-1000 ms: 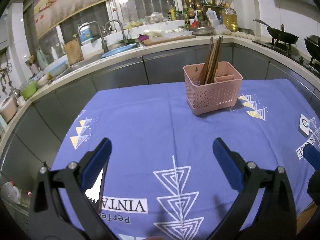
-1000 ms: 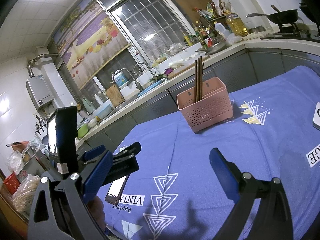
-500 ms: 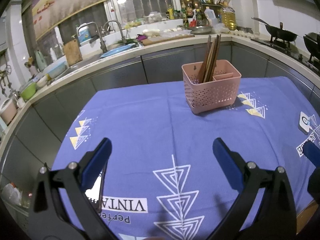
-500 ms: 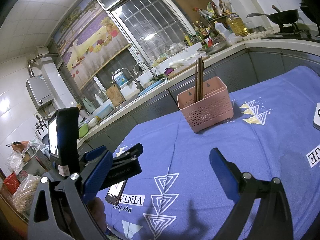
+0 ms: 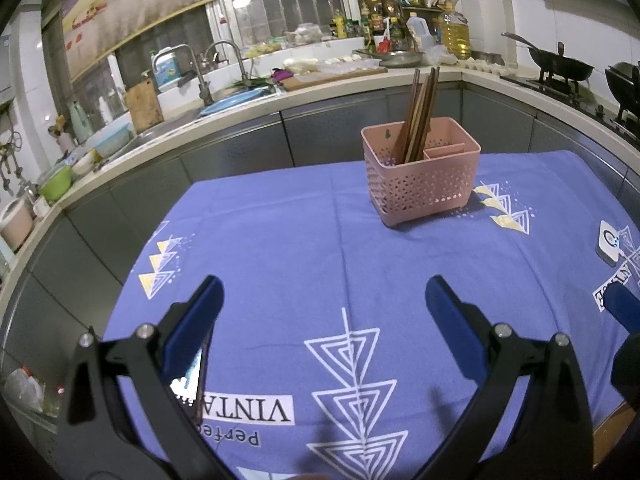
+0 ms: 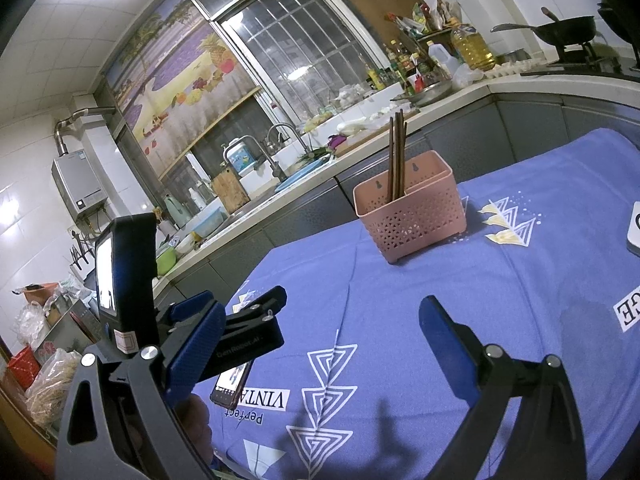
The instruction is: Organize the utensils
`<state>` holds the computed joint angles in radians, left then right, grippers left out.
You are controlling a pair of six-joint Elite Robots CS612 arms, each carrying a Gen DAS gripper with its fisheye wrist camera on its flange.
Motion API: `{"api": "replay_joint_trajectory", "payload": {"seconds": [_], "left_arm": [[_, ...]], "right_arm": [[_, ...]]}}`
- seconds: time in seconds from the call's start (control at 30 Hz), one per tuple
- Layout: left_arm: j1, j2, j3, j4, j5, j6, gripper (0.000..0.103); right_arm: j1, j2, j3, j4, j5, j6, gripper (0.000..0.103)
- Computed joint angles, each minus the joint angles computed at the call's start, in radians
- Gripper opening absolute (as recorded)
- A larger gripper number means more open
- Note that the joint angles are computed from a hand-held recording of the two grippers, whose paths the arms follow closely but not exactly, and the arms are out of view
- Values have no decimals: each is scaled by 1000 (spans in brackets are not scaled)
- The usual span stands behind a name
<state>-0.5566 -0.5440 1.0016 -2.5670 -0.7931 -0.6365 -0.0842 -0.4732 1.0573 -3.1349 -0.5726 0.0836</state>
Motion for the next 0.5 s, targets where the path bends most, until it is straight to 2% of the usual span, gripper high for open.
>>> {"api": "replay_joint_trajectory", "payload": {"seconds": [0.17, 0.3, 0.5], "left_arm": [[0, 4, -8, 5, -6, 1, 97], [-5, 5, 4, -29, 23, 20, 97], [-3, 8, -10, -25, 8, 35, 97]], "right_arm": [[0, 0, -1, 2, 0, -1, 96], [0, 1, -1, 2, 0, -1, 96], [0, 0, 0, 2, -1, -2, 96]]}}
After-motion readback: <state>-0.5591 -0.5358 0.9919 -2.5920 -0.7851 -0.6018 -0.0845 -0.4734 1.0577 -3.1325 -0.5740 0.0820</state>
